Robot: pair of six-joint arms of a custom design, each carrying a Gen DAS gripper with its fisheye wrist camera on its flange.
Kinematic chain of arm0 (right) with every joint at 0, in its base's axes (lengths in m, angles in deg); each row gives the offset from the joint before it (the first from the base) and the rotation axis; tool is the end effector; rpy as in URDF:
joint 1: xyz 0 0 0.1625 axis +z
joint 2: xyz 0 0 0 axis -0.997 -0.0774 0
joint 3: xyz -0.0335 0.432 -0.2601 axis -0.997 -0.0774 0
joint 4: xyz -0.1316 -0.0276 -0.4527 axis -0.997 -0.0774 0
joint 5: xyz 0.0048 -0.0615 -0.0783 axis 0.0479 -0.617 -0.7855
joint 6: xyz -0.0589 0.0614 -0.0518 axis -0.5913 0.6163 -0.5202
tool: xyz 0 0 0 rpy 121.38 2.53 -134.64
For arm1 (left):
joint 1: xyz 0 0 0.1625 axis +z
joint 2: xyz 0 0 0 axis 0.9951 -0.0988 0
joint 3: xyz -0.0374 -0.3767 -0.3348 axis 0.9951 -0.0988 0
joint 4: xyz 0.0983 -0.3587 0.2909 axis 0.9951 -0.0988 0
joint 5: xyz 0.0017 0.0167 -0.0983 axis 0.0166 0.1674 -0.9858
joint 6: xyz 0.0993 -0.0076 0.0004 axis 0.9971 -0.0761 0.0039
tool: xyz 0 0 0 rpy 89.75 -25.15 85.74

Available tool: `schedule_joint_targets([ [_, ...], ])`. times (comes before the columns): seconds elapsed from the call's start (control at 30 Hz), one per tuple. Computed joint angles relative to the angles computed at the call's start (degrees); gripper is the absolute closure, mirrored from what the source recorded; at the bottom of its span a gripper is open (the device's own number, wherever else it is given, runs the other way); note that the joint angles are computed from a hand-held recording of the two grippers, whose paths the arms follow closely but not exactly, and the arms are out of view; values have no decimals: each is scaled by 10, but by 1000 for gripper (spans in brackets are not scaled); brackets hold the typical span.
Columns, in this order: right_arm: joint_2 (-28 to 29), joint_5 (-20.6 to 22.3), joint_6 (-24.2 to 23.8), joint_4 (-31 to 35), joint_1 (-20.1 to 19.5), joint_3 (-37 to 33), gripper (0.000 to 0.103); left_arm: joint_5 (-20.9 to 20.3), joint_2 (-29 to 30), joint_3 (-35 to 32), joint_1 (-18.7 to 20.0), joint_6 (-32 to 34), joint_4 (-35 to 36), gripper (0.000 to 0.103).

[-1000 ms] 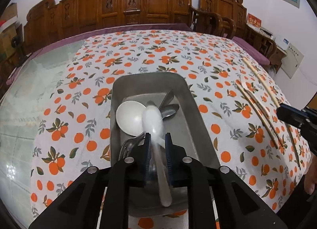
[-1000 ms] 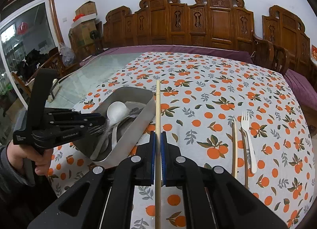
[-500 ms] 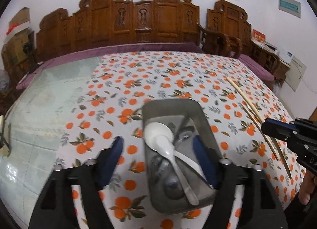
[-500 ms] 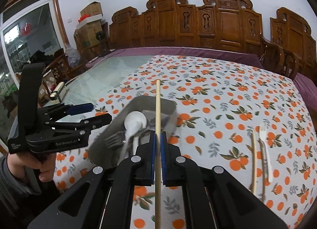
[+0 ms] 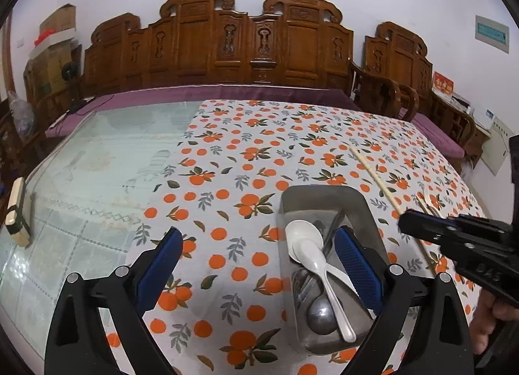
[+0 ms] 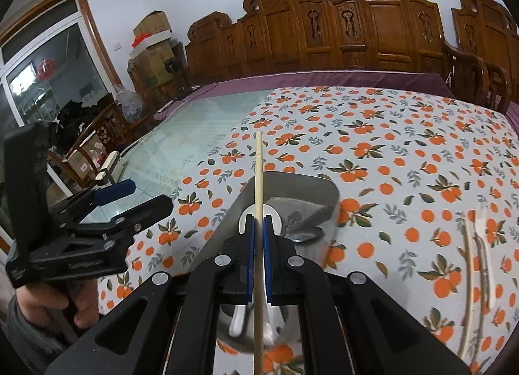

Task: Organize utensils
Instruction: 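Lower the wooden chopstick into the tray and open the right gripper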

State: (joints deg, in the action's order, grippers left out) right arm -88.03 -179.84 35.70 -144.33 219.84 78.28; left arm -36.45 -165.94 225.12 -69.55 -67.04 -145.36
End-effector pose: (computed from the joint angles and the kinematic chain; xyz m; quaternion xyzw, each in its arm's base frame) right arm 0.3786 -0.2743 0.1055 0.2186 -0.9116 0.3155 0.1469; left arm -0.1630 -0.2623 0.3475 0.2334 0.8622 -0.3435 0.2902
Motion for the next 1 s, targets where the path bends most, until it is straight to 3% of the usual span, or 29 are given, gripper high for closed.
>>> schedule_joint_targets([
  [0.5,77,-1,24,-9,-38,-29,97,8,-12,-5,-1,-17,25,12],
  [1.0,63,-5,5,-19,-44,-14,95,-1,-6,-1,-5,-10,9,12],
])
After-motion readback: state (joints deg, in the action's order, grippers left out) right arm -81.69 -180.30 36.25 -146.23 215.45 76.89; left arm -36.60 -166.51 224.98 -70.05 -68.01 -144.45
